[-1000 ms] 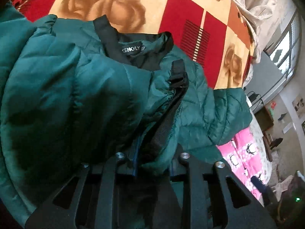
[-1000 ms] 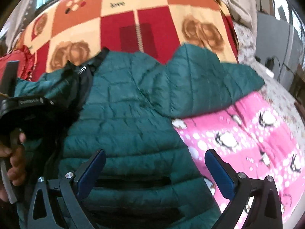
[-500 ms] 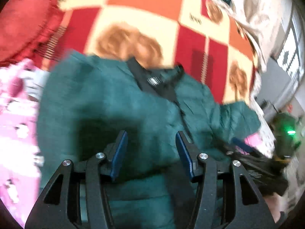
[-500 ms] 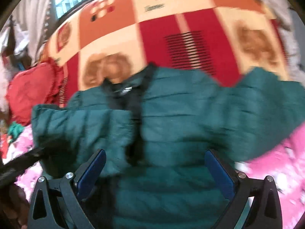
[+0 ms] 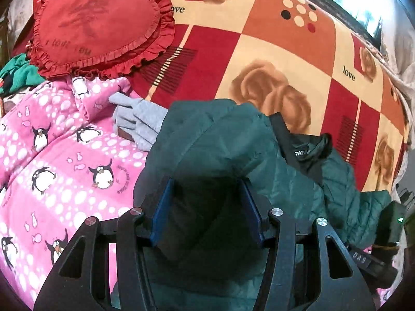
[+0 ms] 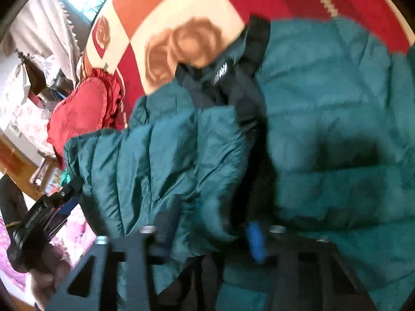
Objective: Fold large clothes
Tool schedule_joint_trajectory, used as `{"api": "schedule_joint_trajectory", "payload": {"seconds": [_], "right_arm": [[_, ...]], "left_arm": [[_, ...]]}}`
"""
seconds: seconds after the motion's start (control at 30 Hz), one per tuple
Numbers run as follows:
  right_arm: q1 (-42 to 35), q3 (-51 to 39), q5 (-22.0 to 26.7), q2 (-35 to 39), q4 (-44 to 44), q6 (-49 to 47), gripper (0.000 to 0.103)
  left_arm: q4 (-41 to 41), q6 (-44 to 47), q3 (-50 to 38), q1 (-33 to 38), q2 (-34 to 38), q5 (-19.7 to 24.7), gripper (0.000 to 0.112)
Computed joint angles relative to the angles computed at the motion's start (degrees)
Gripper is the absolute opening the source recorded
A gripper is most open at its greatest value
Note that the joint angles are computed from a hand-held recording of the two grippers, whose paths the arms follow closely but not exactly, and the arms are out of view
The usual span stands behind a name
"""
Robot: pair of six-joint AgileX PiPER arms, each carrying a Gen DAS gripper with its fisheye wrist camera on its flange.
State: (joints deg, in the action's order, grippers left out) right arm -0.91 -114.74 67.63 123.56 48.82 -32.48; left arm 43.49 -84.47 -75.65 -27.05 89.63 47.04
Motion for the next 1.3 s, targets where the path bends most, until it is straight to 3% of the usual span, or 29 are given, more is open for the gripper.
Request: {"api": "schedule_joint_trajectory", "payload": {"seconds": [0.13, 0.27, 0.4, 0.57, 0.67, 0.73, 0.8, 0.87, 0.93, 0.97, 1.03, 1.1, 1.2, 1.23, 1.3], "right_arm": [[-2.9, 4.8, -7.5, -5.2, -0.6, -1.2, 0.017], [-5.9, 3.8, -14.4, -6.7, -8.8, 4.8, 0.016], [-9.9, -1.7, -12.4, -3.1, -11.0, 8.1, 0.015], [-10.1, -10.1, -4.6, 3.4, -12.5, 12.7, 0.016], [-10.6, -11.3, -3.2, 3.9, -13.4, 14.5, 0.02], [-11.2, -8.3, -5.5, 1.7, -11.3, 13.6, 0.021], [-11.6, -5.2, -8.9, -1.0, -10.5, 12.5, 0.031], [-11.2, 0.0, -14.2, -5.0, -10.0, 9.7, 0.057], [-9.6, 4.7, -19.6, -8.9, -11.0, 6.5, 0.068], [-9.1, 6.1, -20.2, -10.1, -10.3, 4.4, 0.068], [-7.6, 5.0, -14.5, -9.4, -6.0, -2.6, 0.068], [-4.9, 0.8, -8.5, -6.6, -8.0, -3.7, 0.068], [0.5, -5.5, -6.5, -0.7, -22.6, 4.1, 0.069], [0.8, -9.5, -3.5, 2.4, -24.9, 6.7, 0.075], [-0.6, -15.7, 1.5, 7.4, -22.5, 8.7, 0.078]], "left_arm": [[0.8, -0.9, 1.2, 0.2, -1.0, -1.3, 0.052], [2.7, -3.3, 2.1, 0.5, -2.2, -0.8, 0.052], [0.5, -2.3, 1.8, 2.1, -1.5, -0.4, 0.052], [-2.9, 1.5, -0.2, 4.0, 1.2, -1.1, 0.052], [-6.1, 6.6, -3.5, 4.9, 4.4, -1.8, 0.052], [-8.1, 11.3, -6.8, 5.0, 7.6, -1.2, 0.052], [-11.0, 14.6, -9.0, 5.4, 9.9, -0.8, 0.052], [-13.7, 17.4, -10.7, 5.7, 11.9, 0.3, 0.052], [-14.4, 18.6, -11.8, 5.6, 12.9, 1.5, 0.052], [-14.5, 18.8, -11.9, 5.6, 13.0, 1.6, 0.052], [-15.0, 19.3, -11.8, 5.7, 13.0, 1.5, 0.053], [-15.7, 19.9, -11.7, 6.0, 13.3, 1.5, 0.053], [-16.3, 20.1, -11.6, 6.2, 13.7, 1.7, 0.061], [-16.8, 20.7, -11.8, 6.4, 14.0, 1.7, 0.07], [-18.0, 21.9, -11.4, 6.7, 14.3, 0.8, 0.073]]}}
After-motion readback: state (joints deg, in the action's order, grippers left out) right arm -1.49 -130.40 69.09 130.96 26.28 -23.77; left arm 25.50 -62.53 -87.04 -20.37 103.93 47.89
